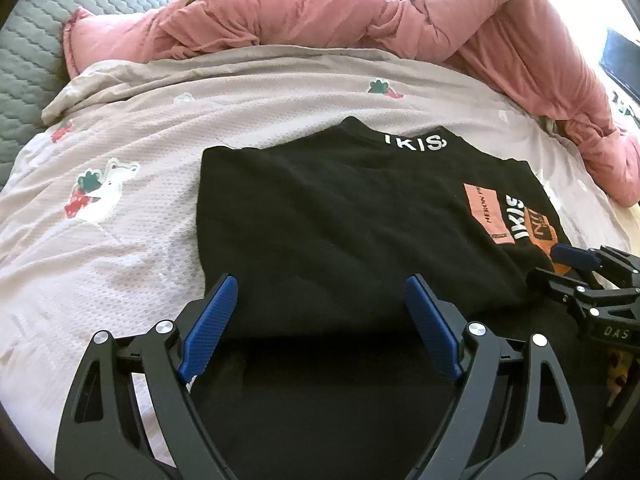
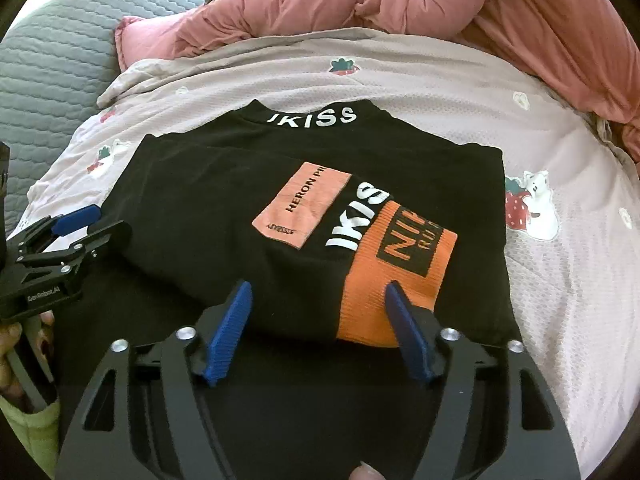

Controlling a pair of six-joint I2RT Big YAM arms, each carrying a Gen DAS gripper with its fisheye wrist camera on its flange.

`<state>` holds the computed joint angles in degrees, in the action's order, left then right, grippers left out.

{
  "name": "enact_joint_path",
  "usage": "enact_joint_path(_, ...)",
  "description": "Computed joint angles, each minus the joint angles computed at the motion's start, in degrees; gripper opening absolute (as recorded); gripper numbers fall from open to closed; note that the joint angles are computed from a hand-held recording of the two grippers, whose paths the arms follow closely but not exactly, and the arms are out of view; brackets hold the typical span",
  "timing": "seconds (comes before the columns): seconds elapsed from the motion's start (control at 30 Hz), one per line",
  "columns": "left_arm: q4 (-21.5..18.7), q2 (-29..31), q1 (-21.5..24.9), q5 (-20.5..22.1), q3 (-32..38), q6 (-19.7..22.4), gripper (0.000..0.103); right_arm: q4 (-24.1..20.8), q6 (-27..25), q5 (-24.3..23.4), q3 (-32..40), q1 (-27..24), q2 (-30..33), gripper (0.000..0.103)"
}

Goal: Fold small clothes
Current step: 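Open the right gripper and withdraw both grippers from the shirt, then move both open grippers along the black shirt toward its hem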

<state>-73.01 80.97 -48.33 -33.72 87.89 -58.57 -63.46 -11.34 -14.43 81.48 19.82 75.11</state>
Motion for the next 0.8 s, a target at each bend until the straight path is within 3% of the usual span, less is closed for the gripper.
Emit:
enact_joint_path(0.07, -0.14, -0.37, -0.13, -0.16, -0.21, -0.4, 0.081, 0.17, 0.15, -0.11, -0.01, -0.03, -0.25, 0.076)
enact_joint_path(0.1, -0.46, -0.52, -0.19, -0.37, -0.26, -0.82, 0.092, 0.11, 0.16, -0.08, 0.07, -0.03, -0.25, 0.077)
enact_joint_path(0.13, -0.93, -0.8, -0.34, -0.83, -0.38, -1.56, 0.093, 0.08, 0.24, 0.07, 0.12, 0.0, -0.28, 0.077)
enact_joint_path(0.27, -1.3, -1.7, -0.75, -1.71, -0.82, -2.37, 0.093, -0.1, 0.54, 0.07, 0.3, 0.15, -0.53, 0.08)
enact_joint_path(0.3, -1.56, -1.74, -0.88, -2.01, -0.76, -2.5, 0.093, 0.15, 0.77, 0.42, 0.26, 0.23, -0.73, 0.09)
enact_joint_path(0.33, -2.0, -1.76, -1.1, -2.39, -0.62, -2.71, 0.093, 0.64, 1.05, 0.72, 0.0, 0.31, -1.02, 0.093)
enact_joint_path(0.8, -5.69, -2.55, -3.44, -5.15, -0.64, -5.31, 0.093, 0.99, 1.59, 0.93, -0.27, 0.38, -2.66, 0.095)
